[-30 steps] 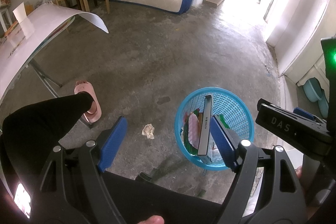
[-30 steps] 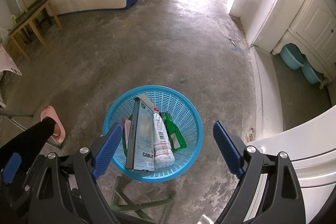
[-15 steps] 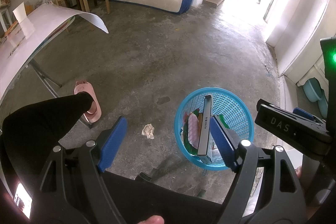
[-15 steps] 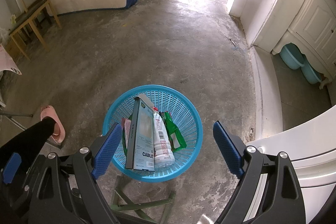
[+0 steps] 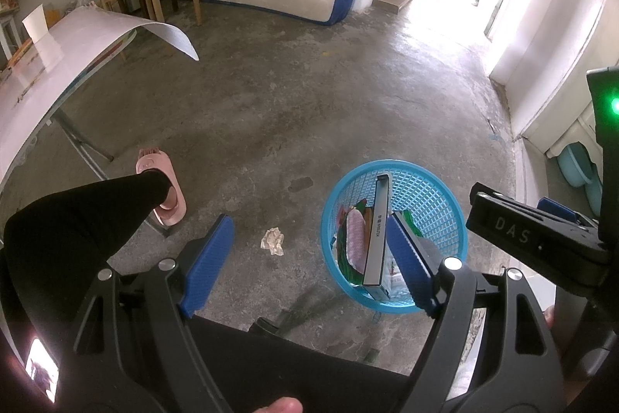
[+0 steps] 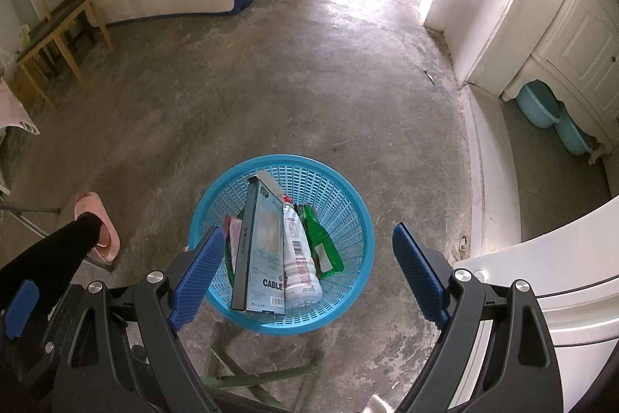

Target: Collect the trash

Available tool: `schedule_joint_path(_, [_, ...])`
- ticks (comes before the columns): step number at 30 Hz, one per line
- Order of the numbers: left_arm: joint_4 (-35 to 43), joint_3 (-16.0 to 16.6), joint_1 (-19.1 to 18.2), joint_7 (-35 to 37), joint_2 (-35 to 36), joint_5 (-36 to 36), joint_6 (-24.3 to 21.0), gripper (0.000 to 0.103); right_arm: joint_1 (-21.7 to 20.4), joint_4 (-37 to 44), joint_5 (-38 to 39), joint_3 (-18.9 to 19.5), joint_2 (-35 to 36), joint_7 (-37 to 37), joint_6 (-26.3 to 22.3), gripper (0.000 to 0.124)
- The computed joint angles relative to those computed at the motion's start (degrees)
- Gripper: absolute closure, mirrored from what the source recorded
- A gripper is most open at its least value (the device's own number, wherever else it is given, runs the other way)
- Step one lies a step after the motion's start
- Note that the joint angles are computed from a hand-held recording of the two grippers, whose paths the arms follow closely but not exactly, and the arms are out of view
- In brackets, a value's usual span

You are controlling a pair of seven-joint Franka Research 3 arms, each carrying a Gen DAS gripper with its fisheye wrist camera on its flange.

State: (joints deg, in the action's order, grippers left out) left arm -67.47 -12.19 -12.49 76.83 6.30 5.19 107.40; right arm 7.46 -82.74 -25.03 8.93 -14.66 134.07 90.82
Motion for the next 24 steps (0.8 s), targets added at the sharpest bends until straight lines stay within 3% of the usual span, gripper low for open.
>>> schedule_joint_path(24, [-0.1, 0.0, 0.0, -0.1, -0.1, 0.0, 0.2, 0.026, 0.1, 0.3, 0.1, -0.2, 0.2, -0.1, -0.2, 0.038])
